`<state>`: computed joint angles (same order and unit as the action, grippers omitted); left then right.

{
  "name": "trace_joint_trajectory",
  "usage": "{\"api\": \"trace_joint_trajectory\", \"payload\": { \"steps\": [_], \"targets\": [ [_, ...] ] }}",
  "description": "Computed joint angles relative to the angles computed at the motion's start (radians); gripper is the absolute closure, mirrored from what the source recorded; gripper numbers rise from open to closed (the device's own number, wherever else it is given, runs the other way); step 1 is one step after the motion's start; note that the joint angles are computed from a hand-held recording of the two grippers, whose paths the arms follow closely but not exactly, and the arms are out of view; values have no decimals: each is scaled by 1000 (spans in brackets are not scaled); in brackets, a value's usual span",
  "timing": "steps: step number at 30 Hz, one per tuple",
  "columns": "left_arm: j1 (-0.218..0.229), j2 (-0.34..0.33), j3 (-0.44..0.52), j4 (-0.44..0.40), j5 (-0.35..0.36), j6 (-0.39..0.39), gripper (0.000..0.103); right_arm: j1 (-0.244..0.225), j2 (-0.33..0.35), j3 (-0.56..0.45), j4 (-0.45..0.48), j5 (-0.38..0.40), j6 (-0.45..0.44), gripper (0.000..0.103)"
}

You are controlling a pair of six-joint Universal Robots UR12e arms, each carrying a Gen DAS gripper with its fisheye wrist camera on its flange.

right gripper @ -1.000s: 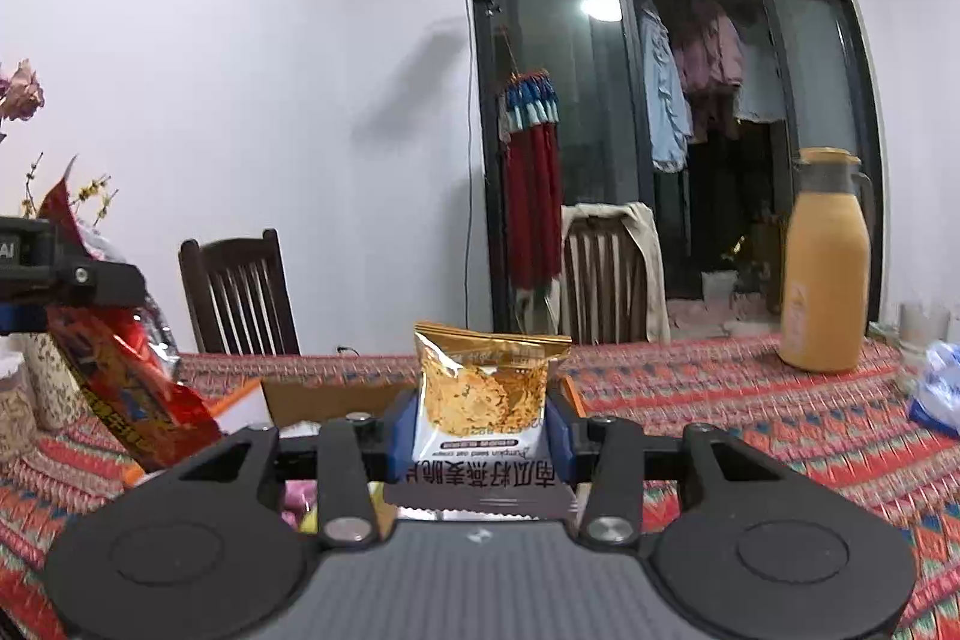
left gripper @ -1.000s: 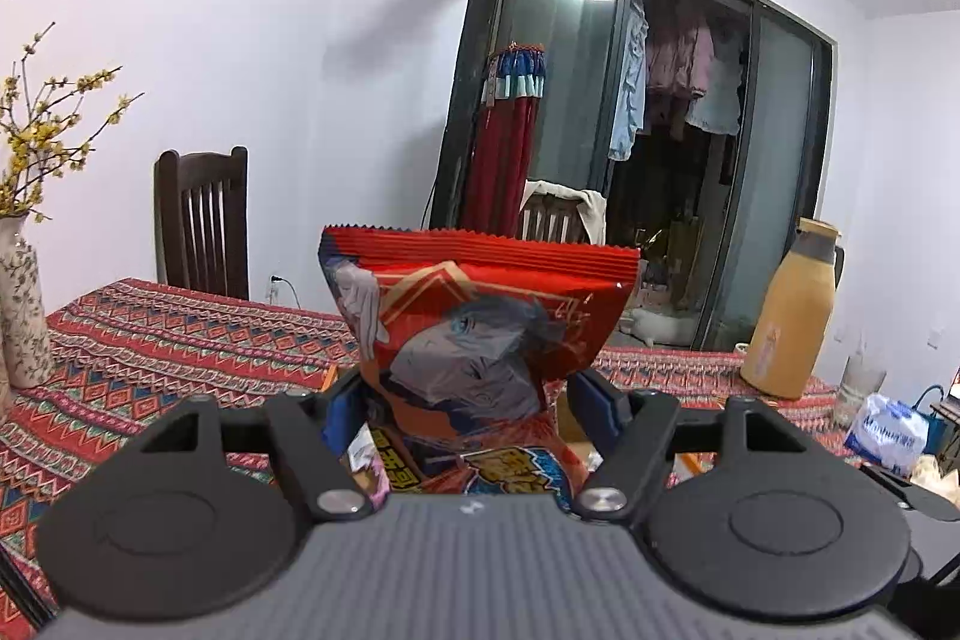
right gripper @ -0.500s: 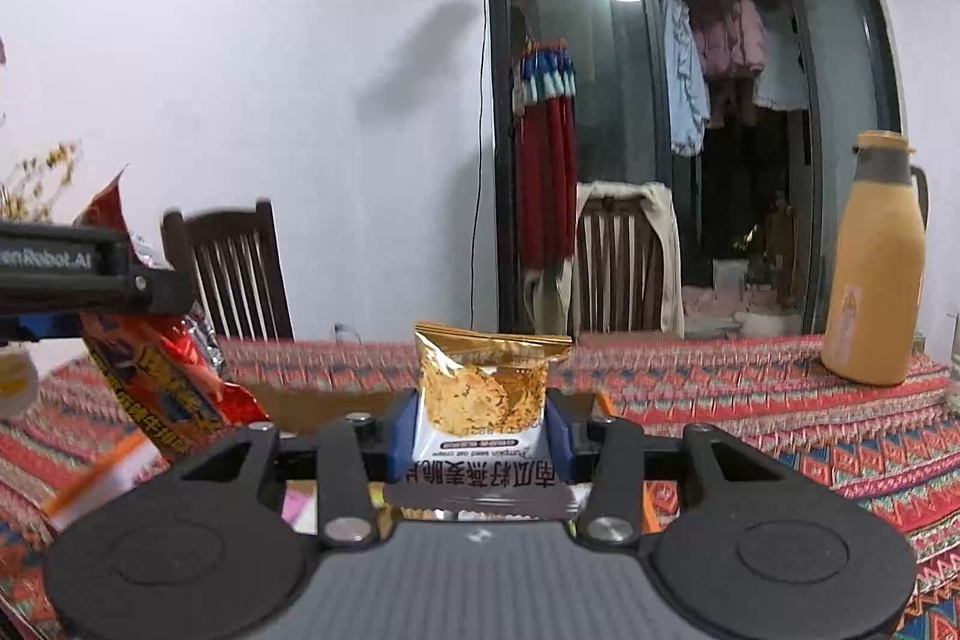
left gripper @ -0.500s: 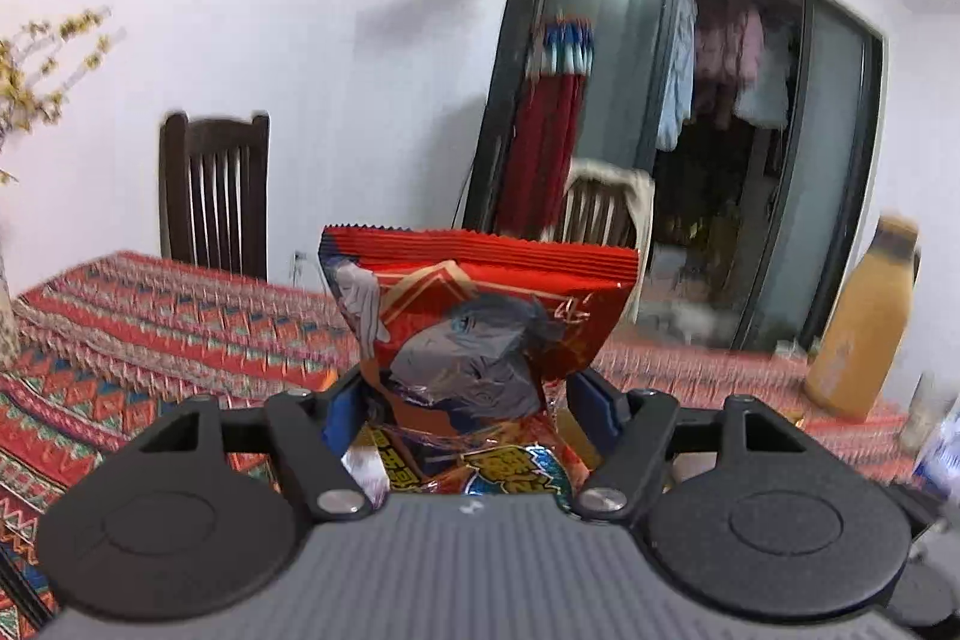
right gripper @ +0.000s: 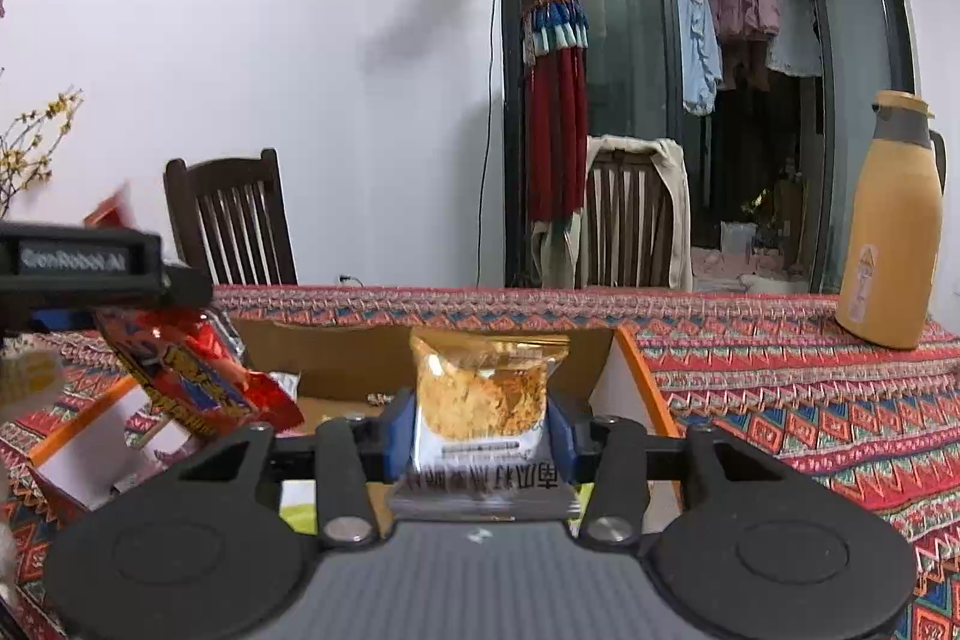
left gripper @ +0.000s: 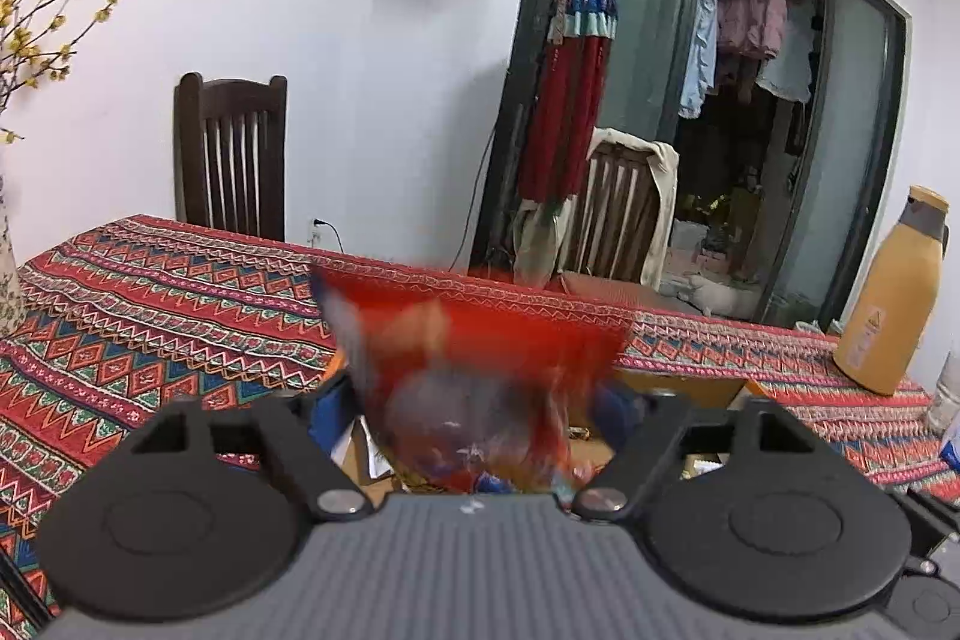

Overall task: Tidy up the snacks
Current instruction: 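Lower both packets into the orange box and open both grippers, then move both open grippers back over the loose white packets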

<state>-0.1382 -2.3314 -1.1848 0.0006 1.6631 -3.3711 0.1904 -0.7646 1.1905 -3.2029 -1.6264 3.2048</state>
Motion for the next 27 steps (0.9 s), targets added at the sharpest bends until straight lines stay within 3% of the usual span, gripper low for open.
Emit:
{"api": "trace_joint_trajectory", "payload": {
  "steps": [1, 3, 6, 21, 27],
  "targets": [
    [0, 0, -2, 8, 8, -10, 2, -1, -1, 1, 6, -1, 5, 44],
    [-2, 0, -3, 15, 29, -18, 0, -1, -1, 3, 7, -8, 20, 14],
    [1, 5, -6, -4, 26, -37, 0, -2, -2, 10, -9, -9, 34, 0],
    [-5, 28, -44, 53, 23, -23, 0, 0, -13, 34, -73, -35, 50, 0],
    [-19, 66, -86, 88, 49, 16, 0, 10, -33, 58, -161, -90, 13, 0]
  ]
}}
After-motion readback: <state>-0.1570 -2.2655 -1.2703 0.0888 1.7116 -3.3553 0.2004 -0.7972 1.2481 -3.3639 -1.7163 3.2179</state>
